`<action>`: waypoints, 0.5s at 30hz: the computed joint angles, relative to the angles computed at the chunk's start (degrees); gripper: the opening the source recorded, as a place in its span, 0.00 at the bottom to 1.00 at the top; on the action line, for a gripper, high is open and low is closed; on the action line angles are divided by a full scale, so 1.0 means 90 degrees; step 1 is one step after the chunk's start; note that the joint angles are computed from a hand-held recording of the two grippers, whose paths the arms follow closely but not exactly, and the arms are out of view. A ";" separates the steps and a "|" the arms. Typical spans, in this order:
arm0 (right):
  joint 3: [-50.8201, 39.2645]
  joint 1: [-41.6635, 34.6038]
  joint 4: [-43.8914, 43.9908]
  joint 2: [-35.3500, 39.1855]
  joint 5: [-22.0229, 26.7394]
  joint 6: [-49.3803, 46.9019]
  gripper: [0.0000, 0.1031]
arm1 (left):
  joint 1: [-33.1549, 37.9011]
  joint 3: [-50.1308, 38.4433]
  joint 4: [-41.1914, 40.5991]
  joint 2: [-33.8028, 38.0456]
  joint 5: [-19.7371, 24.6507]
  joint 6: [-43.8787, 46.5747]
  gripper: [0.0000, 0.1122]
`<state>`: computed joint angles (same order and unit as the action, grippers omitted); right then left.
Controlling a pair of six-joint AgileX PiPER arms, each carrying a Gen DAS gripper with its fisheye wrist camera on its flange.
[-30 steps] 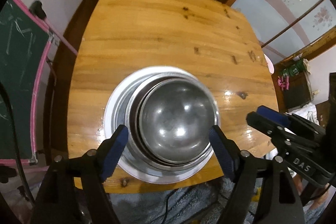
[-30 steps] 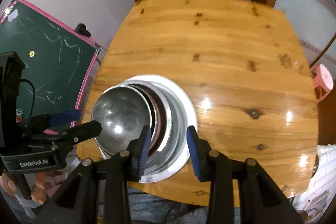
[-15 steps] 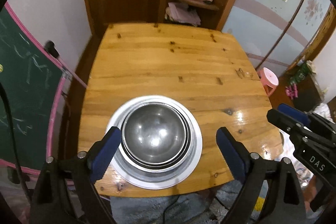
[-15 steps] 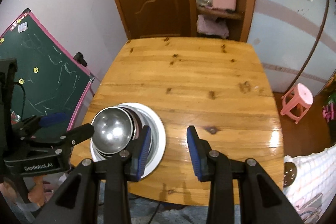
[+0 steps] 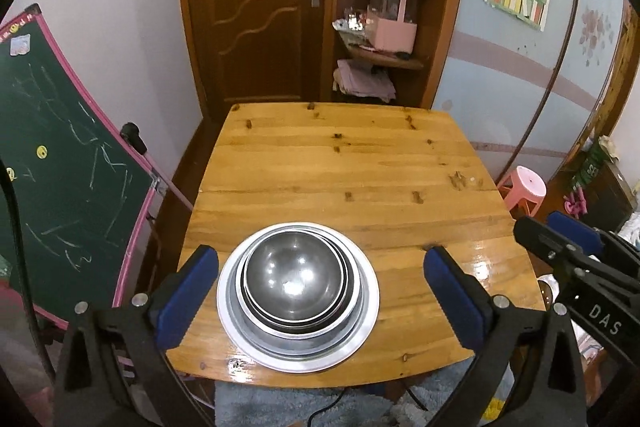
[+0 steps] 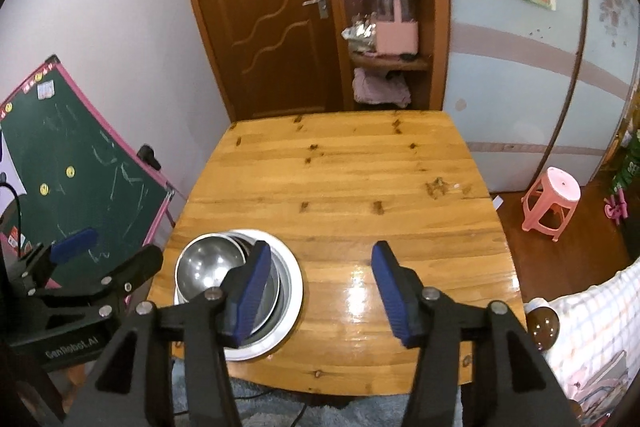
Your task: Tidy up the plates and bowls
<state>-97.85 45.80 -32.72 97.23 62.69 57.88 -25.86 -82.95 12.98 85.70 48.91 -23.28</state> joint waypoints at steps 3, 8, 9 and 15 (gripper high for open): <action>0.0171 0.0055 -0.0212 -0.0154 -0.0011 0.0224 0.55 | -0.0124 0.0036 0.0226 -0.0065 0.0016 -0.0345 0.91; 0.0473 0.0082 -0.0254 -0.0349 -0.0156 0.0492 0.55 | -0.0242 -0.0011 0.0418 -0.0004 0.0148 -0.0658 0.91; 0.0495 0.0102 -0.0239 -0.0347 -0.0171 0.0498 0.55 | -0.0239 -0.0010 0.0406 0.0005 0.0164 -0.0654 0.91; 0.0456 0.0294 -0.0331 -0.0236 -0.0032 0.0397 0.55 | -0.0532 -0.0038 0.0887 0.0054 0.0362 -0.1014 0.91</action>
